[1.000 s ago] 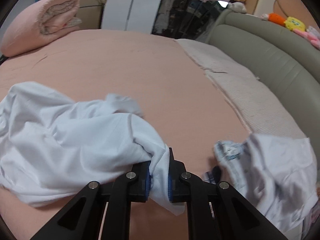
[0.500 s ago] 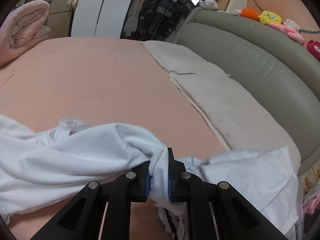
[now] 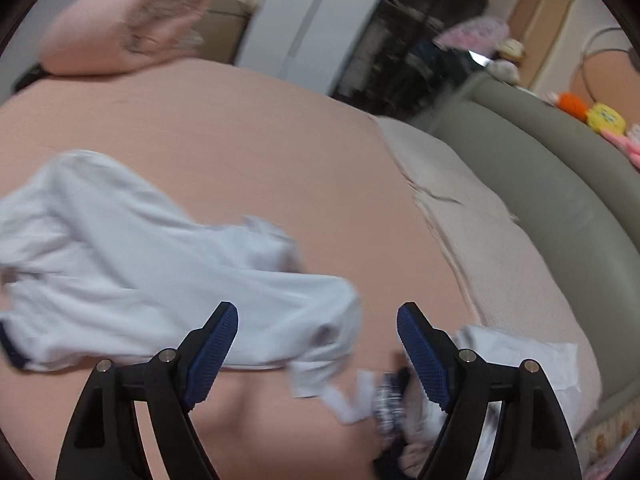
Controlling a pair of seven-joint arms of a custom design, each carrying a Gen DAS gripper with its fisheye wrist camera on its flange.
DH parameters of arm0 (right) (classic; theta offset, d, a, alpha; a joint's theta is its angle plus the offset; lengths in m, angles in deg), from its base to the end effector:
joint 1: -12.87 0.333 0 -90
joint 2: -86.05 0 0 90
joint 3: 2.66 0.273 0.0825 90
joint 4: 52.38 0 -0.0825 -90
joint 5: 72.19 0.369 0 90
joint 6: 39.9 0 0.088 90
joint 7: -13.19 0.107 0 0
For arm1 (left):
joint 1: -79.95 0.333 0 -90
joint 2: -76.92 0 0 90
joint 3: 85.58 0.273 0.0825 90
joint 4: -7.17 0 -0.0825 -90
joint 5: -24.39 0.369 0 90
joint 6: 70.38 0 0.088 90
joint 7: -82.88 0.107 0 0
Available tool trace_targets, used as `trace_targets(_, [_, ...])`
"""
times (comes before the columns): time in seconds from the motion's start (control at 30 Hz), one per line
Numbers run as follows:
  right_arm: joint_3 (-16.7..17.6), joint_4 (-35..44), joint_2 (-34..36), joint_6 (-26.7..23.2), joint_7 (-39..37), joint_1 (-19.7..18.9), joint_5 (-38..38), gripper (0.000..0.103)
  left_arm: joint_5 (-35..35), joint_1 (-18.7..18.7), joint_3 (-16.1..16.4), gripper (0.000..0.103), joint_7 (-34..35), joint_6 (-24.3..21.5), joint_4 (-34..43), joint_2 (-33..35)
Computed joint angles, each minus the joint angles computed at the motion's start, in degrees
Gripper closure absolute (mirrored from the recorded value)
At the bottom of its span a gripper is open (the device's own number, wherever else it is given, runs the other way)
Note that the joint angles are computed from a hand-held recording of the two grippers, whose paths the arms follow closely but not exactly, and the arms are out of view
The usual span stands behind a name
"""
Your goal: Fold clothes
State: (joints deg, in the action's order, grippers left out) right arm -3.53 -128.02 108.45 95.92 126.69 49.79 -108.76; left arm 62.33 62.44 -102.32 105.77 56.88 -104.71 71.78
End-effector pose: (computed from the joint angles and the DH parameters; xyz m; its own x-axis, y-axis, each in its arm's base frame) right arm 0.5628 0.4038 0.5557 0.3468 -0.8670 0.3577 -0.5532 -0.4971 -0.6685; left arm 0.4694 -0.3010 0.5204 0.2640 -0.9638 -0.0386 -0.7441 -0.1780 -0.6440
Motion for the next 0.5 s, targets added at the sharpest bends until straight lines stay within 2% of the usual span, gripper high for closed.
trace_targets(0.2, [5.02, -4.57, -2.11, 6.32, -6.91, -0.8, 10.63, 0.021, 0.85, 0.22, 0.32, 0.03, 2.04, 0.12, -0.44, 0.1])
trace_targets(0.27, [6.0, -4.52, -1.41, 6.35, -10.25, -0.48, 13.79, 0.021, 0.88, 0.41, 0.48, 0.03, 2.45, 0.95, -1.0, -0.21])
trace_targets(0.5, [6.25, -6.18, -0.41, 5.47, -14.74, 2.23, 16.92, 0.021, 1.27, 1.24, 0.92, 0.03, 5.64, 3.3, -1.59, 0.68])
